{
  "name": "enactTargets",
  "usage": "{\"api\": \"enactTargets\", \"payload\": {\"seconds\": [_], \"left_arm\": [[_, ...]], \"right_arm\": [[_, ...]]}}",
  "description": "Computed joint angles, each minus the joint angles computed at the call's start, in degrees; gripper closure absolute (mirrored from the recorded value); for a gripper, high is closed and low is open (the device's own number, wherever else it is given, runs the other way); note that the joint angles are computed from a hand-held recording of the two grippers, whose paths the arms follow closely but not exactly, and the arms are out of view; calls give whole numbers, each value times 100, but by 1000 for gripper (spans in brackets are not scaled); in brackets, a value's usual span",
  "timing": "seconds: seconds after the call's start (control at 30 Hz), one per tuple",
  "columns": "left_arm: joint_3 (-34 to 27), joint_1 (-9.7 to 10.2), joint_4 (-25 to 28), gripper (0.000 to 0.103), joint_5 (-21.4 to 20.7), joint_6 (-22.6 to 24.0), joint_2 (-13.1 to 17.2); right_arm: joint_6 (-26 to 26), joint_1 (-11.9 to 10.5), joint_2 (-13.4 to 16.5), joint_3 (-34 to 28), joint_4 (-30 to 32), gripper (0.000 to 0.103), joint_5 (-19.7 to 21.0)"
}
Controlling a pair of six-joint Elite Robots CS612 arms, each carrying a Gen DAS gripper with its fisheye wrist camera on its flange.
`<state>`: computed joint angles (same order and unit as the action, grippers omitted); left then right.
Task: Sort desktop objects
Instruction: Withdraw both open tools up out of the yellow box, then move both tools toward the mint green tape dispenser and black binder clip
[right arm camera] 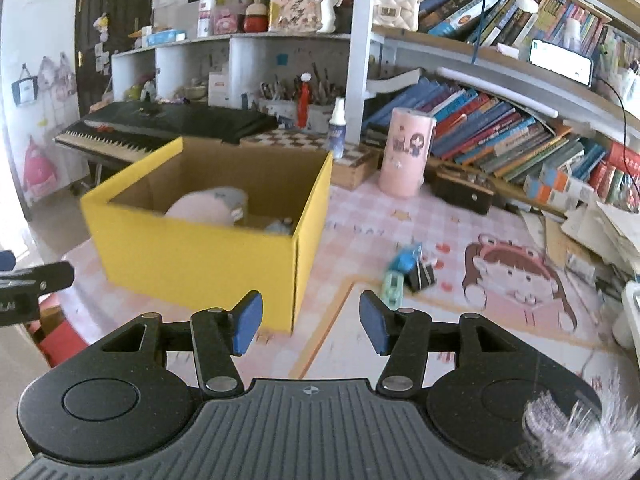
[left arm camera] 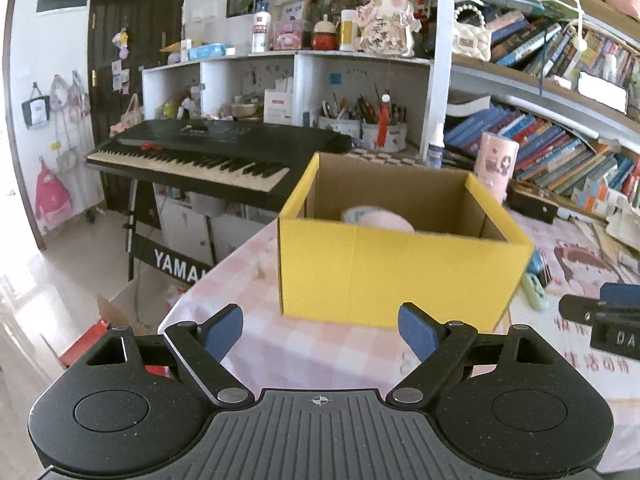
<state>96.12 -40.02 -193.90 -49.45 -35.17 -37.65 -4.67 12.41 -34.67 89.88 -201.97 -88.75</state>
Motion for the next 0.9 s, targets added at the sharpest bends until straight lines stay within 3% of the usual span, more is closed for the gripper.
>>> {"api": "enactTargets", "payload": {"seconds": [0.57, 0.9], "left_arm": [[518, -255, 141, 16, -151, 59, -221], [623, -304, 137, 12, -389, 200, -269]], "right_arm": [[-237, 135, -223, 845, -256, 44, 168], [3, 153, -311, 1070, -263, 37, 8]]}}
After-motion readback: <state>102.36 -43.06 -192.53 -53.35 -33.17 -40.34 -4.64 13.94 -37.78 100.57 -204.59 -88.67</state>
